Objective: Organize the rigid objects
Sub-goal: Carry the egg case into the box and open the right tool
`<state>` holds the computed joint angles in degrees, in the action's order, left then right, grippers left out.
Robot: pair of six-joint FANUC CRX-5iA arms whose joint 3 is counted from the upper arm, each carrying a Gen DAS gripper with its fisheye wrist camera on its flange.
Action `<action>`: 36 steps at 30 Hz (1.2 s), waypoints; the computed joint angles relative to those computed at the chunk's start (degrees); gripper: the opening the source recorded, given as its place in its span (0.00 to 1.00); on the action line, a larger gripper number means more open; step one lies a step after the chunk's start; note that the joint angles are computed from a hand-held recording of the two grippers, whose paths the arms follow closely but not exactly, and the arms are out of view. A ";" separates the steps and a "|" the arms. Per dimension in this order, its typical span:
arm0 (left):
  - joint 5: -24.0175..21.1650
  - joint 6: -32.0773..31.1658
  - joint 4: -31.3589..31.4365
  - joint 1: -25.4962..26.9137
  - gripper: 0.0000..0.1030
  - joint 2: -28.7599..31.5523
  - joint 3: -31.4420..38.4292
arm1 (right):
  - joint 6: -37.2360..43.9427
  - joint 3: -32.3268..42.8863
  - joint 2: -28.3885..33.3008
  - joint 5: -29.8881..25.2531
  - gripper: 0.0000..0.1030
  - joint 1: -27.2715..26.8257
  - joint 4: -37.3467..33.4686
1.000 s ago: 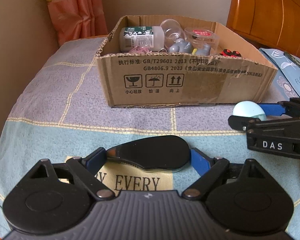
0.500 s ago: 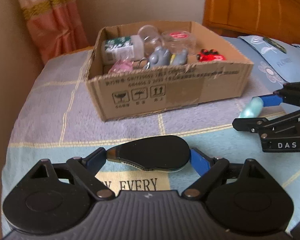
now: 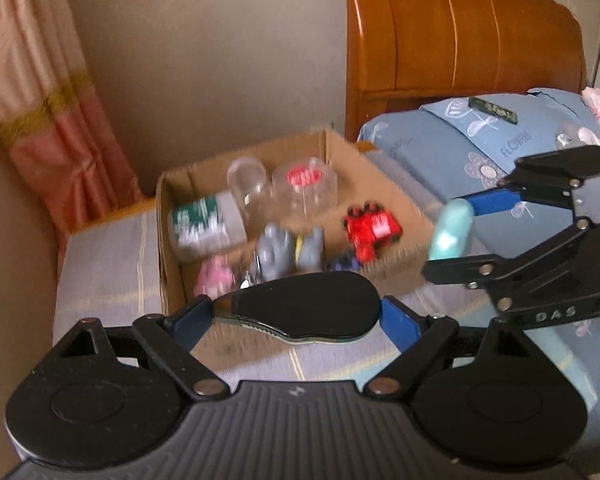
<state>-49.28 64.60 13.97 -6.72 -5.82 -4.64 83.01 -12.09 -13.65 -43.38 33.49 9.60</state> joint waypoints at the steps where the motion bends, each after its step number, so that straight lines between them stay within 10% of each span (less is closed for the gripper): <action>1: 0.45 -0.17 -0.33 -0.21 0.87 0.74 0.88 | 1.17 1.61 1.36 -0.23 0.64 -0.59 -0.73; 11: -0.29 4.88 -6.85 -1.34 0.87 10.39 11.37 | 2.27 13.35 14.88 -1.65 0.64 -4.18 -0.67; 15: 0.48 7.27 -8.97 -1.55 0.88 11.88 12.60 | -4.09 12.47 15.66 0.22 0.81 -4.11 3.35; 28: 4.56 11.79 -10.90 -1.86 0.96 3.07 4.81 | -23.64 4.07 6.71 -5.86 1.00 1.03 15.87; 36: -0.22 26.42 -18.83 -4.86 0.97 -4.26 1.10 | -42.50 -3.26 -0.13 -13.23 1.00 8.71 21.04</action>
<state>-49.49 91.02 -4.86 -11.57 -10.08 -3.54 40.51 -15.35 -13.78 -56.61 42.21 30.64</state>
